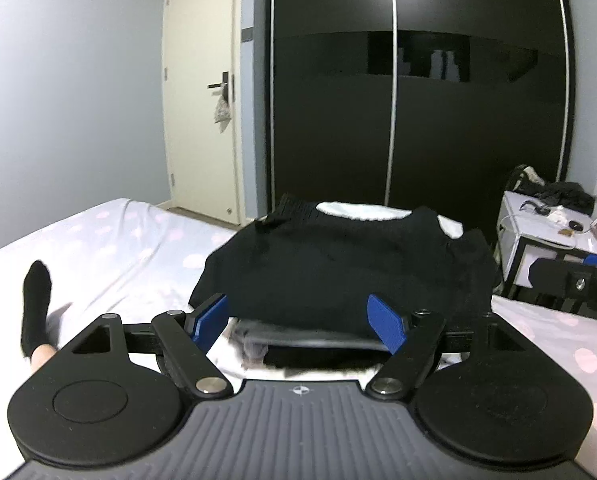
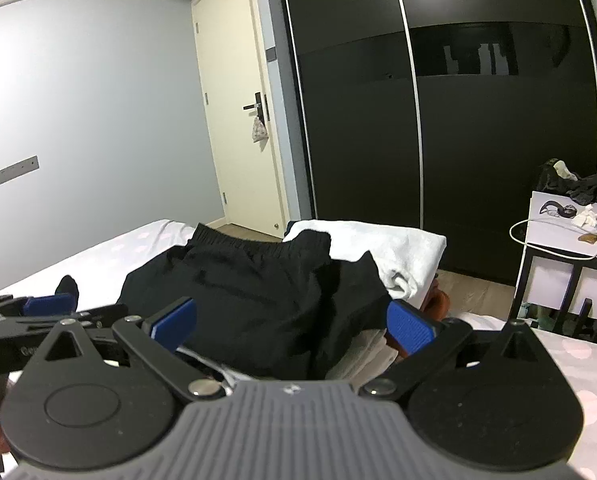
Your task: Fold clothes
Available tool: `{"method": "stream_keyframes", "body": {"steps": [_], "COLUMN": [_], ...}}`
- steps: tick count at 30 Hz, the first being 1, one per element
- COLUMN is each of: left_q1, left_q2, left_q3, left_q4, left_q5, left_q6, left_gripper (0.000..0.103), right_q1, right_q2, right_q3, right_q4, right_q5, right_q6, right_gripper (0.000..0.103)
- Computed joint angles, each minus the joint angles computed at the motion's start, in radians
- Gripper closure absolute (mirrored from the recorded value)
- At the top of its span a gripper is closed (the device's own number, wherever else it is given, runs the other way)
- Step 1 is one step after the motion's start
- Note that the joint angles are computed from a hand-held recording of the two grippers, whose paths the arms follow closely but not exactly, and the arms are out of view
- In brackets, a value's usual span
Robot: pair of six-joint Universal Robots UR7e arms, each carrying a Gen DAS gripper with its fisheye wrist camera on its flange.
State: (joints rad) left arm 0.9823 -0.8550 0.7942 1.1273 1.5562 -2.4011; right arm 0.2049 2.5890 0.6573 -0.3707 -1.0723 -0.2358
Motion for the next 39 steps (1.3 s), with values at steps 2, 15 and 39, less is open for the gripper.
{"method": "stream_keyframes", "body": {"steps": [2,15,39], "left_q1": [0.0,-0.002,-0.003], "left_q2": [-0.023,-0.092,-0.092], "left_q3": [0.04,0.12,0.126], "left_q4": [-0.019,-0.059,-0.055], "left_q5": [-0.008,-0.013,-0.032], "left_q6": [-0.003,0.003,-0.004], "left_gripper": [0.027,0.026,0.026], "right_q1": [0.004,0.01,0.009], "right_q2": [0.0,0.024,0.01], "right_q3": [-0.006,-0.081,-0.053], "right_q4": [0.014,0.054,0.022], "right_q5": [0.015,0.073,0.061], "right_q6": [-0.015,-0.041,-0.008], "right_gripper": [0.001,0.001,0.001]}}
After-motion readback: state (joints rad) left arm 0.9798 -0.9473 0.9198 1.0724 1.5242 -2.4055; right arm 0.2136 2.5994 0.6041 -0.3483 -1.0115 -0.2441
